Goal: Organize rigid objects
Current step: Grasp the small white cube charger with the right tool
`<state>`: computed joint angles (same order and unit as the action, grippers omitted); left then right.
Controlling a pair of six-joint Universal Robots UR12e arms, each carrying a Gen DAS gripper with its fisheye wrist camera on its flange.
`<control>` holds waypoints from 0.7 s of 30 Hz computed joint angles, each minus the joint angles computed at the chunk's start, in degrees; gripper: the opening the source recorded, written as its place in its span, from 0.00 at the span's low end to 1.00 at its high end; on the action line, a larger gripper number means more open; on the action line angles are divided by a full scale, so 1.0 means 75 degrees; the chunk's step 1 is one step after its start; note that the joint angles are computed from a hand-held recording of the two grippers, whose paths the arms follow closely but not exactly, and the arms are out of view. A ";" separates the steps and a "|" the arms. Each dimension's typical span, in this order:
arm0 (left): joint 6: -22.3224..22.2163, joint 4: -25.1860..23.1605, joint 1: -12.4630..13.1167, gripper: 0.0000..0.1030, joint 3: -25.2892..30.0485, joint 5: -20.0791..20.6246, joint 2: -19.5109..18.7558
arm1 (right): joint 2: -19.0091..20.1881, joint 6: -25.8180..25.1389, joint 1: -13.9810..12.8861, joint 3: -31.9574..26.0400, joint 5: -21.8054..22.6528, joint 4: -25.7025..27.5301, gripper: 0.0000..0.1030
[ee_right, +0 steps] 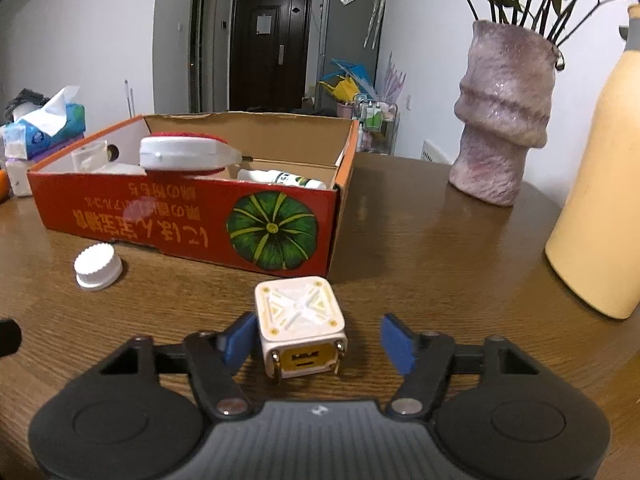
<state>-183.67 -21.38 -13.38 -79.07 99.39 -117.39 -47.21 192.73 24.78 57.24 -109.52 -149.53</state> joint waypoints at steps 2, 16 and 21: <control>-0.0013 -0.0021 0.0001 1.00 0.0019 -0.0010 -0.0011 | 0.0012 0.0008 0.0000 -0.0020 0.0026 0.0009 0.60; -0.0070 -0.0186 -0.0031 1.00 0.0396 -0.0018 -0.0265 | -0.0021 0.0180 0.0001 0.0122 0.0083 -0.0486 0.37; -0.0124 -0.0357 -0.0034 1.00 0.0695 -0.0083 -0.0456 | -0.0029 0.0287 0.0013 0.0193 -0.0066 -0.0799 0.37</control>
<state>-184.60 -24.05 -13.63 -73.86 98.77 -120.80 -47.43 194.88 24.87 58.69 -110.01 -155.53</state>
